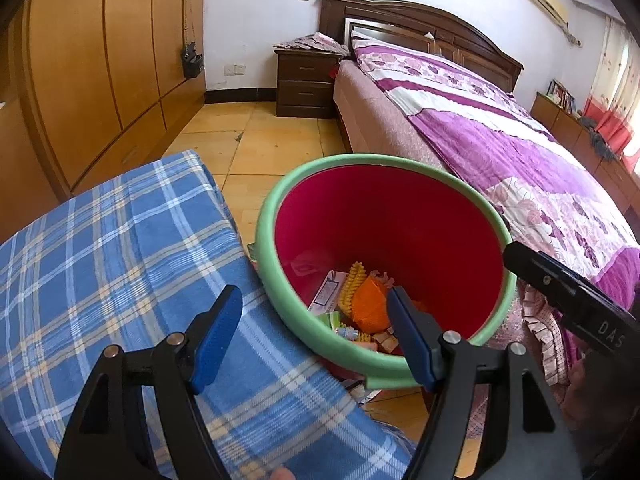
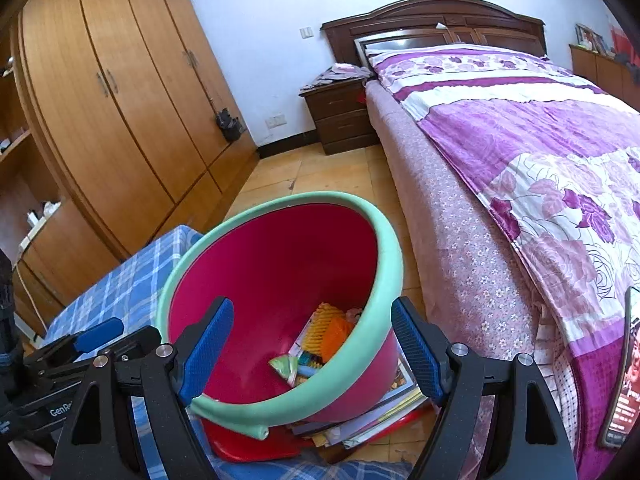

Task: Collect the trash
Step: 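Move both open tools back over the table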

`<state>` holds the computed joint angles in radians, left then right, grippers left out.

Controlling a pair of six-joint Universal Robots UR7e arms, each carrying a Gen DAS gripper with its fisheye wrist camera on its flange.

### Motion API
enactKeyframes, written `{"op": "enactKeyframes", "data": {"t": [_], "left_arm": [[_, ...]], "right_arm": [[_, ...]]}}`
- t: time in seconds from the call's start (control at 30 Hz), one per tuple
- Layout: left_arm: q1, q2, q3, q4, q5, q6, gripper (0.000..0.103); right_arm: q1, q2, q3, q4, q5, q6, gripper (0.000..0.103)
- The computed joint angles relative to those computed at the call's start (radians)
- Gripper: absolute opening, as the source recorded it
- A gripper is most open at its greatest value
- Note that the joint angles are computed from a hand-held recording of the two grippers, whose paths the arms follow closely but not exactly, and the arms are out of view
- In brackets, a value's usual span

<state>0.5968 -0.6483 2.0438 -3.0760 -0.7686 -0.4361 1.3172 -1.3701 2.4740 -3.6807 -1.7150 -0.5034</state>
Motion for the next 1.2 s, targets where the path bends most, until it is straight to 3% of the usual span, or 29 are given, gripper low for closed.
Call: {"op": "enactKeyframes", "data": {"t": [0.73,0.97,1.2], "left_arm": [[-0.11,-0.27,0.278,0.124,0.128,-0.351,0.074],[-0.162,-0.373,0.367,0.24,0.182,-0.505,0.074],[-0.219,-0.497,0.443,0.474,0.228,-0.732,0.074]], "right_arm": [[0.153,0.022,0.105,-0.064,-0.023,-0.015,0.082],[0.214,0.057,0.137,-0.099,-0.037,-0.028,0.082],[0.268,0.122,0.17,-0.164,-0.05,-0.049,0.082]]}}
